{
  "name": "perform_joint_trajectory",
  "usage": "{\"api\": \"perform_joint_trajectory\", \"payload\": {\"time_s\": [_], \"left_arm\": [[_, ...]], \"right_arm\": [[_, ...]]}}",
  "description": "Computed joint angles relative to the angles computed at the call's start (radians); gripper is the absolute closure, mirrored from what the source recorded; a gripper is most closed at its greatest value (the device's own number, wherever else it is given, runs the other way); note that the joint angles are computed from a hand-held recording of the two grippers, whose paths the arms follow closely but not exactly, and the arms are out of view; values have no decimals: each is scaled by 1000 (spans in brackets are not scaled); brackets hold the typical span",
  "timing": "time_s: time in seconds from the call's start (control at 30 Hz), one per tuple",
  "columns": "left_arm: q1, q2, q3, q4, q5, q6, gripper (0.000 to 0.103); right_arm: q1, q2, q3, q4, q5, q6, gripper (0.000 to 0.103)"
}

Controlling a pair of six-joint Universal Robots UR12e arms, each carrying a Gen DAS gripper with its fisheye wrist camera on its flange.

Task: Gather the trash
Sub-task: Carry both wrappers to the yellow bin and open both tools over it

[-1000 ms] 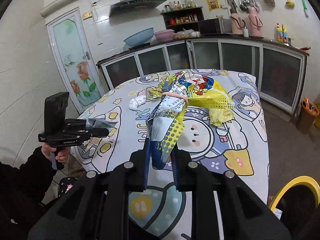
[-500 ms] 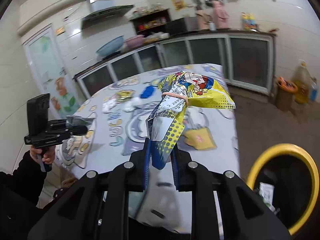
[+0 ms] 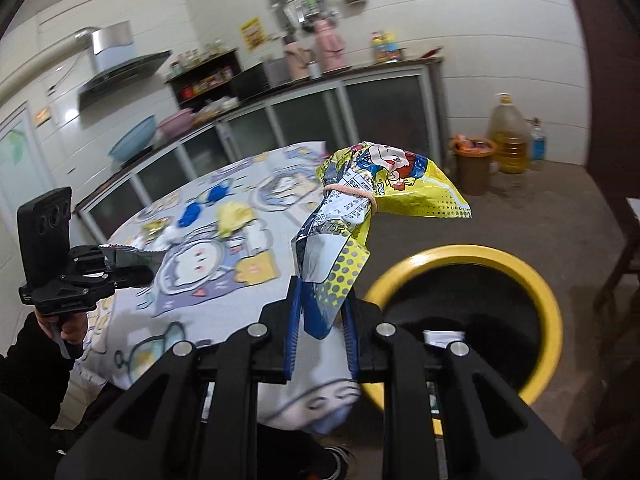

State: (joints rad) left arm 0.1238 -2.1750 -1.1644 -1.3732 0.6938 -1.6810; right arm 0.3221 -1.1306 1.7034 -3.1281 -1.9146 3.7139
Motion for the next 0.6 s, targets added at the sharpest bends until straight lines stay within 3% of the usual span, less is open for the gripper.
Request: {"api": "perform_joint_trajectory", "payload": {"time_s": [0.27, 0.47, 0.6], "left_arm": [[-86, 2, -1, -71, 24, 90, 83], [-148, -11, -20, 25, 66, 11, 83], [-183, -25, -14, 26, 84, -20, 83]], "right_arm": [[-18, -40, 78, 63, -73, 109, 84], [-35, -44, 103, 134, -84, 179, 84], [-51, -39, 113, 158, -57, 221, 84]]}}
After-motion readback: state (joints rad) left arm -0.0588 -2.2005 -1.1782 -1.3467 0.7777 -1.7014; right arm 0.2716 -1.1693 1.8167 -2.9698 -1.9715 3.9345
